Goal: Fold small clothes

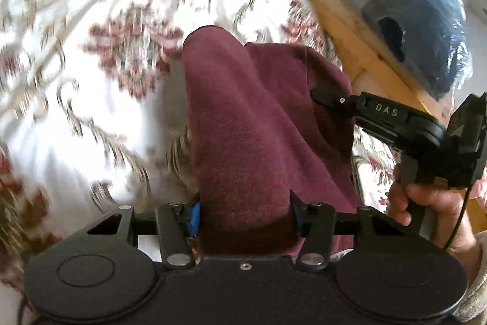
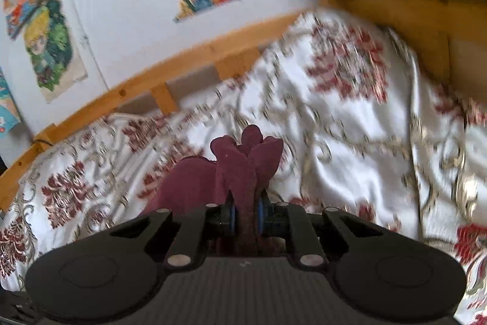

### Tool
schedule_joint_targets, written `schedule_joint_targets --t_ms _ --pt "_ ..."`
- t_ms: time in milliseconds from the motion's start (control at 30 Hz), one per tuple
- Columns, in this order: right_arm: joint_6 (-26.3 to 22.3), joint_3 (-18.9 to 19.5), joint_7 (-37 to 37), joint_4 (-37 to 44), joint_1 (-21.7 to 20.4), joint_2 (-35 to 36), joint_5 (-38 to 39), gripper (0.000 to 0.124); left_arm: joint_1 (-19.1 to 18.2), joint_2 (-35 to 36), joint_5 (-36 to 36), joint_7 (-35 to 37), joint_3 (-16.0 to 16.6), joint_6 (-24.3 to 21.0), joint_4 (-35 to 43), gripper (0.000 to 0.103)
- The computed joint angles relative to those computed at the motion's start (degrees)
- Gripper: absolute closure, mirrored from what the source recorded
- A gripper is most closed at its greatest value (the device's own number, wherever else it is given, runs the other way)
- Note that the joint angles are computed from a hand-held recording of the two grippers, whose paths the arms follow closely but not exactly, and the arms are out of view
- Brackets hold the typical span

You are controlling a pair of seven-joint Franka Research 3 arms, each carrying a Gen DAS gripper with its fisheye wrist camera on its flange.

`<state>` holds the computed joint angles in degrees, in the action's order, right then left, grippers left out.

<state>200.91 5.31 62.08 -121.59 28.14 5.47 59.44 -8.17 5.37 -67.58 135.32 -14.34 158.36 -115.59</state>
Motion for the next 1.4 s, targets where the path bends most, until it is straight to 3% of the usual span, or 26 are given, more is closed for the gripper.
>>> schedule_joint_targets --t_ms 67,133,233,300,367,433,567,633,733,900,1067,1200,1267,1400 --pt "1.45 0.58 2.20 1.64 -0.45 0.99 -3.94 0.108 -0.11 0.04 0.75 1.14 0.01 1.77 1.01 0.049" --pt "0.77 -0.52 -0.42 6.90 0.63 3.73 -3.41 0.108 0.28 1.02 4.21 0.38 0.54 2.47 3.50 0.049" --pt "-2.69 -4.96 -4.53 16.55 4.10 8.94 -1.15 0.108 2.38 3.63 10.03 -3.27 1.45 0.61 8.64 0.049" --pt "-6.69 -13.54 -5.46 23.99 10.75 13.89 -0.02 0.108 4.23 5.82 12.68 -5.74 1.51 -0.02 12.20 0.049" --pt "-11.98 -22.97 -1.24 31.55 16.72 20.18 -1.25 0.108 5.86 8.39 14.26 -5.81 0.95 1.28 15.19 0.049" --pt "-16.73 -28.06 4.66 38.84 18.15 26.57 -4.48 0.108 7.30 11.31 14.93 -4.99 -0.07 3.74 17.54 0.049" --pt "-25.53 -33.69 14.74 51.30 17.18 37.58 -11.57 0.108 10.49 17.31 13.92 -3.94 -3.33 6.52 21.20 0.048" --pt "-31.19 -37.56 21.14 58.23 16.47 43.51 -16.18 0.108 11.20 20.55 16.35 -6.72 -3.64 4.74 23.89 0.048" --pt "-34.96 -38.94 26.51 63.04 14.66 47.80 -20.07 0.108 11.62 23.65 20.26 -11.35 -3.83 3.42 26.04 0.046" --pt "-32.72 -34.32 26.61 61.78 11.49 47.64 -21.78 0.105 14.25 25.74 22.81 -14.69 -7.01 3.43 26.61 0.040" --pt "-28.48 -34.01 30.01 57.41 12.25 46.13 -24.74 0.089 15.98 26.09 27.24 -18.47 -9.21 3.76 26.38 0.034" --pt "-28.01 -37.02 35.43 55.09 14.35 45.60 -28.08 0.071 16.95 26.18 30.03 -20.98 -10.29 4.18 26.15 0.029" --pt "-27.66 -39.07 37.85 53.08 16.12 44.89 -30.08 0.065 16.09 25.75 32.69 -23.47 -9.31 5.10 25.68 0.018" --pt "-26.23 -43.29 41.17 47.49 20.58 42.45 -34.49 0.048 14.61 24.31 39.08 -28.62 -7.57 7.31 24.01 0.011"
